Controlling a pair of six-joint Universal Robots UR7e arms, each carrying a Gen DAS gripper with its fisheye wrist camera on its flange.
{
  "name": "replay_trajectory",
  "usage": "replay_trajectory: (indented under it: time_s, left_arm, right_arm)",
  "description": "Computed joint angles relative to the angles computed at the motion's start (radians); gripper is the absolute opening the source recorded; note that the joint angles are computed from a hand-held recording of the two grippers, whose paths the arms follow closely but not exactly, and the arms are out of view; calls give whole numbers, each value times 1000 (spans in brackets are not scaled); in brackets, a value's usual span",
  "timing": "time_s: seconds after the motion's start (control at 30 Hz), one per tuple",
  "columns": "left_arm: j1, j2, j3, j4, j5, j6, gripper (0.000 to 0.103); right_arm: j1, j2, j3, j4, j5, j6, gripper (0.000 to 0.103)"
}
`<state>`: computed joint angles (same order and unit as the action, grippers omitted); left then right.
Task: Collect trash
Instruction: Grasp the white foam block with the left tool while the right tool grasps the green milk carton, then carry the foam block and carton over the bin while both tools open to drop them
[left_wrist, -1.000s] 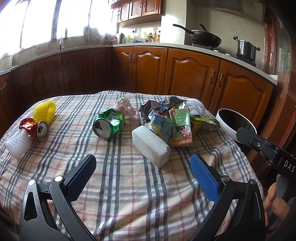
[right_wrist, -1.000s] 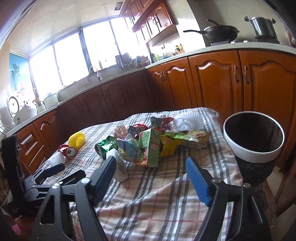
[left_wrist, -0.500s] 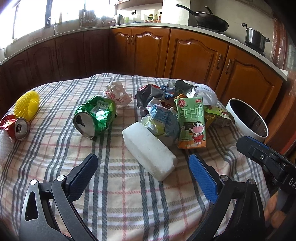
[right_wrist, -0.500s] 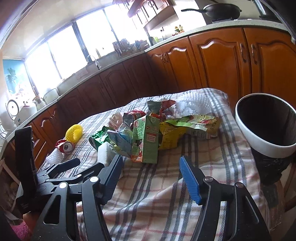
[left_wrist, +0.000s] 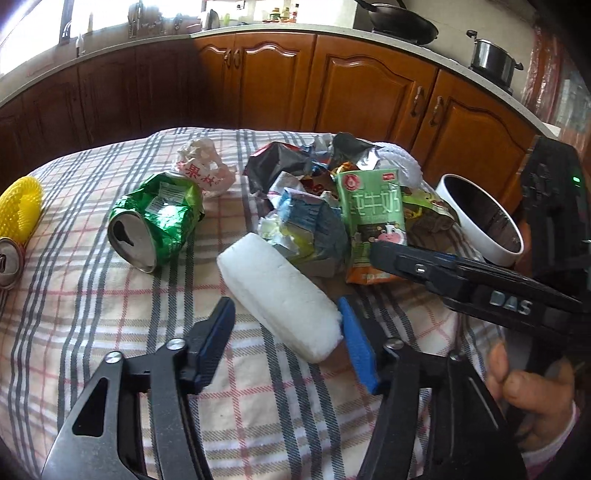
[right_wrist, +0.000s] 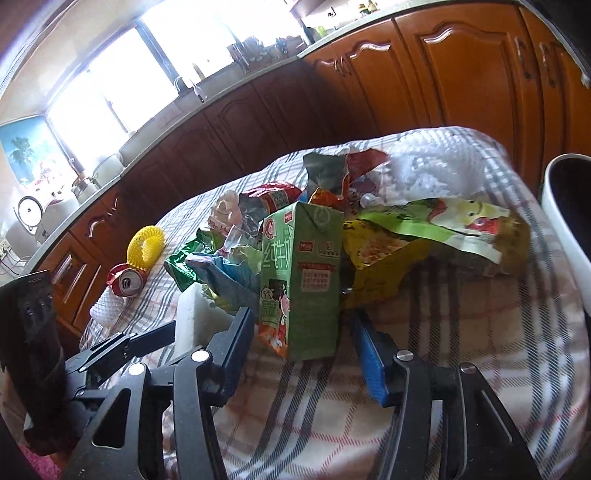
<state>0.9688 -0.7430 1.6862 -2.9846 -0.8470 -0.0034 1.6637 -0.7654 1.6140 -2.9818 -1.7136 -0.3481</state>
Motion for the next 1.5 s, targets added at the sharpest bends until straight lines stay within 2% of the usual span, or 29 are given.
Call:
replay_trajectory:
  time_s: [0.03, 0.07, 0.27, 0.37, 0.7, 1.07, 1.5]
  left_arm:
    - [0, -3, 2, 3, -13, 4, 46]
    - [-1, -4, 0, 9, -15, 4, 44]
    - [0, -38, 45, -22, -45, 12, 34]
    - [-8, -56, 71, -53, -31, 29, 31]
    - [-60, -84, 112, -105, -79, 94, 30]
    - [-103, 8, 4, -50, -167, 158, 30]
    - [-117, 148, -188, 79, -244, 195, 30]
  right_arm:
    - [-1, 3, -8, 14, 4, 1, 48]
    - [0, 7, -15, 26, 0, 2, 36]
    - [3, -17, 27, -24, 1, -25, 33]
    - [1, -39, 54, -45, 10, -27, 33]
    - [-8, -151, 193, -158, 43, -24, 33]
    - [-64, -278, 294, -262, 12, -1, 33]
    - [-145, -371, 306, -286, -22, 21, 33]
